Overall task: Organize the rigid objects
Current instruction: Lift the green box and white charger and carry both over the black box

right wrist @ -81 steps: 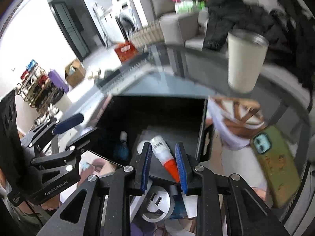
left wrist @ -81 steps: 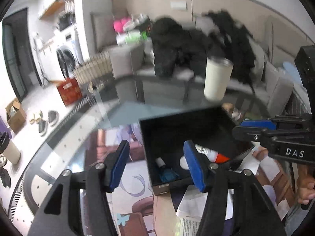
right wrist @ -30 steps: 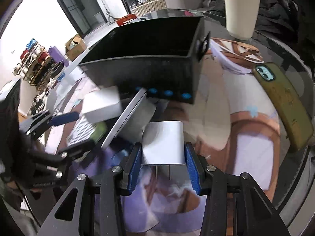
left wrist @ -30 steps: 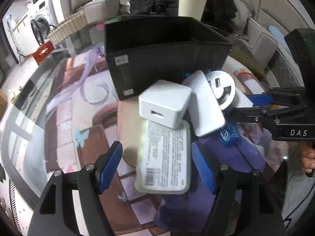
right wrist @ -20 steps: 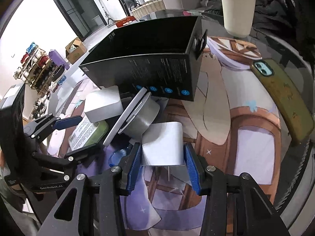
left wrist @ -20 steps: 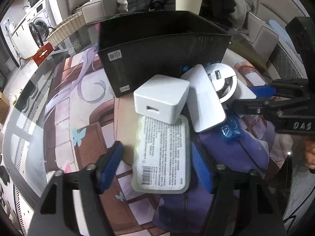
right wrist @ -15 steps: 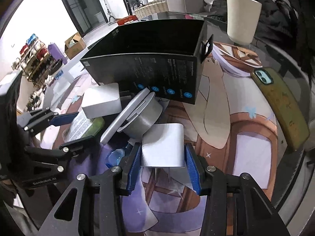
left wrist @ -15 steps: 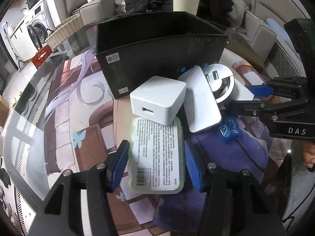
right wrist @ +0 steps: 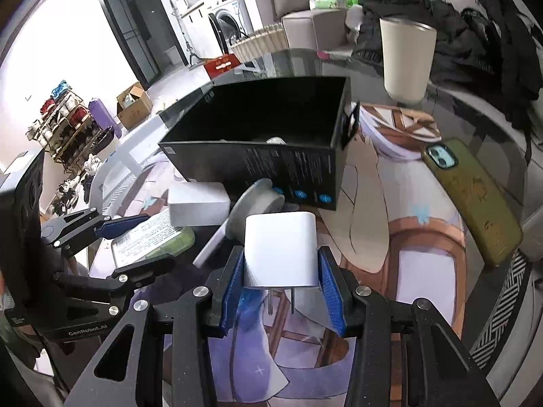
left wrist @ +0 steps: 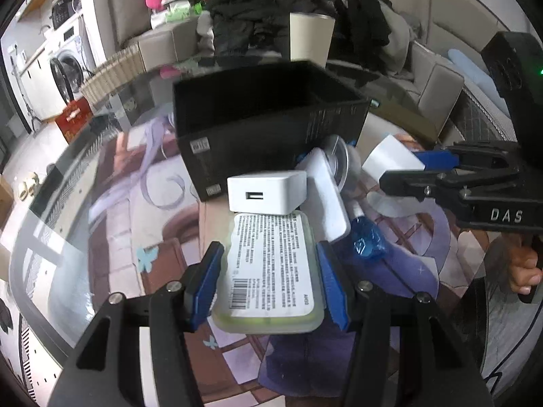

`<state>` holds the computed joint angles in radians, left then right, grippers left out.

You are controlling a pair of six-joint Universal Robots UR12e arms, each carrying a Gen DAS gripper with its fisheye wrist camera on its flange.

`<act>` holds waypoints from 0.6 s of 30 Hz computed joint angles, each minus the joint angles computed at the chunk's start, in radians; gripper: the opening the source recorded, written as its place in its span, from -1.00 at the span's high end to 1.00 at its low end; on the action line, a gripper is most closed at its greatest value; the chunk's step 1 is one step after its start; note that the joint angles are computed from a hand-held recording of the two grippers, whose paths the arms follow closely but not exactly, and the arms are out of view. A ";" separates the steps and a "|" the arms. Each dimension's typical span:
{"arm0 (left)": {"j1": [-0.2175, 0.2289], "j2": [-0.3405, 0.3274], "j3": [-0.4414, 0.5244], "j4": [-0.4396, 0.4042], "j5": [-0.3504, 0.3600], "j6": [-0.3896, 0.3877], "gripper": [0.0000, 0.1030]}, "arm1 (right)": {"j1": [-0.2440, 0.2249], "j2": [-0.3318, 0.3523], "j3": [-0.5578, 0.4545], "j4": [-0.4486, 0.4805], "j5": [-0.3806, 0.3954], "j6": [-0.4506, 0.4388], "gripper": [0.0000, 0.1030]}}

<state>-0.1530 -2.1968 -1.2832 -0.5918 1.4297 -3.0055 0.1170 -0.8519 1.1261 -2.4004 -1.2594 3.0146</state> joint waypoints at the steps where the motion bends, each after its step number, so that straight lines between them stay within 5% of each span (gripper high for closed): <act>1: -0.001 0.004 -0.008 0.021 0.005 0.000 -0.06 | -0.001 -0.002 0.003 -0.003 0.004 -0.001 0.17; 8: -0.007 0.031 -0.075 0.255 0.019 0.021 -0.06 | -0.004 -0.016 0.033 -0.084 0.021 0.032 0.17; 12: -0.002 0.033 -0.082 0.314 0.017 0.001 -0.06 | -0.002 -0.032 0.067 -0.171 0.022 0.038 0.17; 18: -0.002 0.039 -0.120 0.496 0.075 -0.039 -0.06 | 0.008 -0.061 0.136 -0.389 -0.012 0.031 0.17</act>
